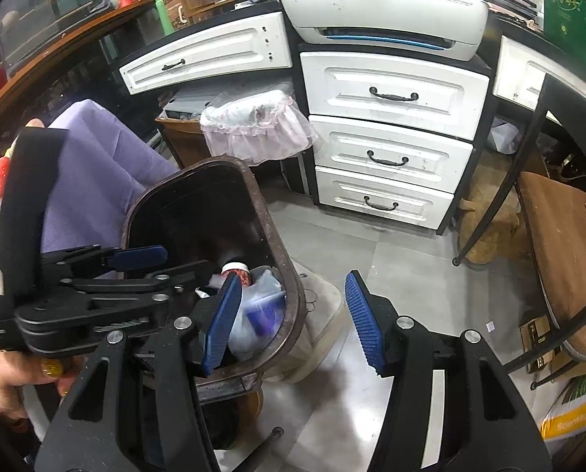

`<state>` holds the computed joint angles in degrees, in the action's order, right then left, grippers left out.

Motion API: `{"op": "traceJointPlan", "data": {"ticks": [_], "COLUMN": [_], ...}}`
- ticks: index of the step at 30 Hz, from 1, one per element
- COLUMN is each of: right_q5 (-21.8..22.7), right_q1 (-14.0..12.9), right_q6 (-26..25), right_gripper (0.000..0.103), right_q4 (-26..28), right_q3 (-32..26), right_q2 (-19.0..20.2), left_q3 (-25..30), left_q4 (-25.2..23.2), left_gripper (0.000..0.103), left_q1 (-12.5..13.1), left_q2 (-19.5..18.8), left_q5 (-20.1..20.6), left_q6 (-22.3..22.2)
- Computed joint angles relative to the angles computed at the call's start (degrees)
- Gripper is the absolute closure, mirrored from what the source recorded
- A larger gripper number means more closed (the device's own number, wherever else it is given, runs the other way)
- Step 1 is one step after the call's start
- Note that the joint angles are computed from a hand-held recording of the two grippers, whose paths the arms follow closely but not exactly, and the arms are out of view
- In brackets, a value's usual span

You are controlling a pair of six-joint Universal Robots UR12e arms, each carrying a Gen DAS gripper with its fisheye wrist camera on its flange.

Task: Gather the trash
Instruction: 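Move both tools back over the table toward the purple snack bag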

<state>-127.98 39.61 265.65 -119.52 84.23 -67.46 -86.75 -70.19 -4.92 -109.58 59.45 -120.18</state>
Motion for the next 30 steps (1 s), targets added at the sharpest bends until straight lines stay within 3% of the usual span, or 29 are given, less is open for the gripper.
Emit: {"op": "traceJointPlan", "data": {"ticks": [12,17,30], "right_q5": [-0.74,-1.90,-2.76], "right_q1": [0.03,0.19,0.35], "right_q6": [0.80,2.63,3.16], "right_gripper": [0.045,0.037,0.037], "right_q4": [1.46,3.21,3.28], "right_q3": [-0.15,-0.22,-0.27], "right_q2": [-0.16,-0.50,-0.75], "left_q3": [-2.42,-3.59,-3.71], "left_q4": [4.19,7.95,11.94], "left_gripper": [0.039,0.038,0.038], "left_q1": [1.63,2.12,3.75], "left_q2": [2.97,3.91,4.93], "left_q5": [-6.08,-7.71,-10.83], "left_q6": [1.79,-0.18,-4.81]}}
